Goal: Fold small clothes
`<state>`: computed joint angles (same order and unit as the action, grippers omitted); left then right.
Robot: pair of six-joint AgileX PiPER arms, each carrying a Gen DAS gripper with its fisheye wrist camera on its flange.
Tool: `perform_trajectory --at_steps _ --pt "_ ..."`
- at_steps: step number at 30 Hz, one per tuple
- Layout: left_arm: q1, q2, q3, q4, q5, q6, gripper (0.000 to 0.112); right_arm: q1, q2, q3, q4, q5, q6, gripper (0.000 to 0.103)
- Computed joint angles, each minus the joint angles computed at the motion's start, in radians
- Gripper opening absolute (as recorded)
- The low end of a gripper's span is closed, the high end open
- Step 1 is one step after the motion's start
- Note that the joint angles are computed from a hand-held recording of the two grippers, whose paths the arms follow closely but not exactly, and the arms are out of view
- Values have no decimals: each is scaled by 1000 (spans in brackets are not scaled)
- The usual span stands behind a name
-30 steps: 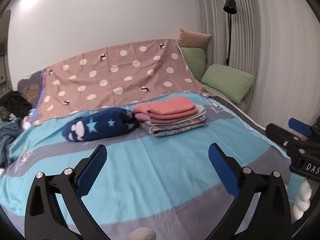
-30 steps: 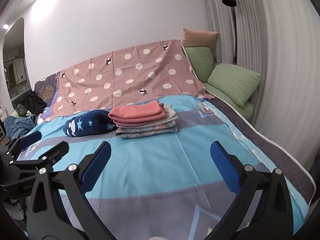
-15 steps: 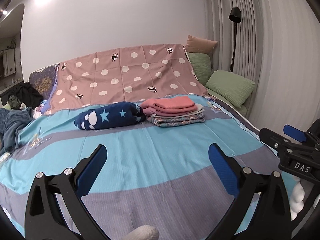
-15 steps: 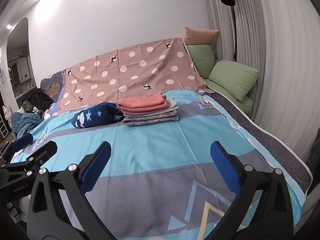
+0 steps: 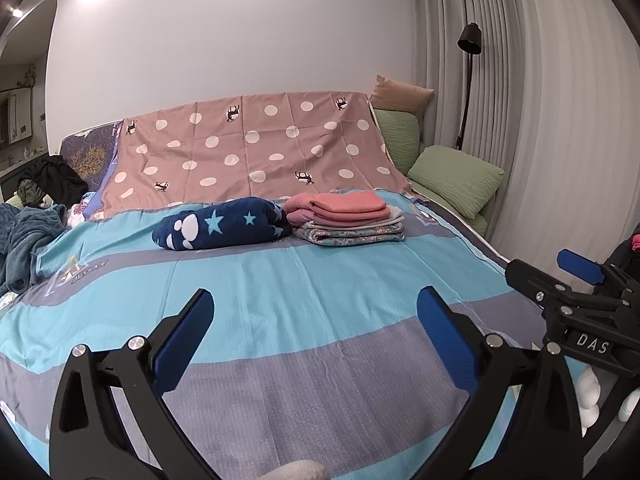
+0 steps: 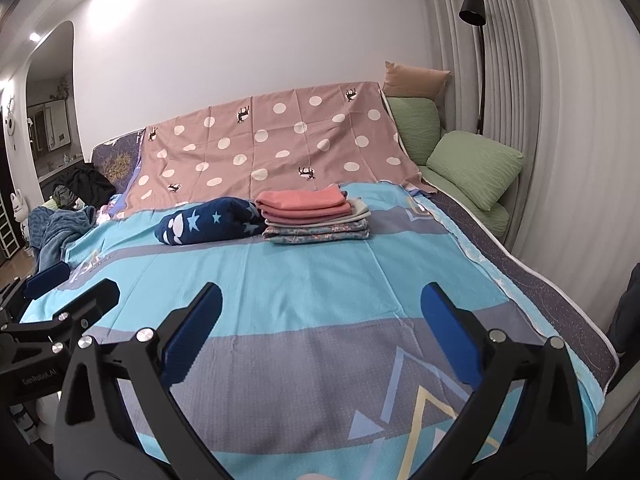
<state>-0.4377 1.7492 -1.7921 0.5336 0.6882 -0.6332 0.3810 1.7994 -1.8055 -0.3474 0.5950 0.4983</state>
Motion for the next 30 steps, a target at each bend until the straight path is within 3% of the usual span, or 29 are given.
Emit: perform_trajectory --at_steps 10,30 --pt "10 -34 60 -20 -38 4 102 21 -21 42 -45 2 50 101" --pt "3 -43 80 -30 -36 5 102 19 -17 58 -36 0 46 101"
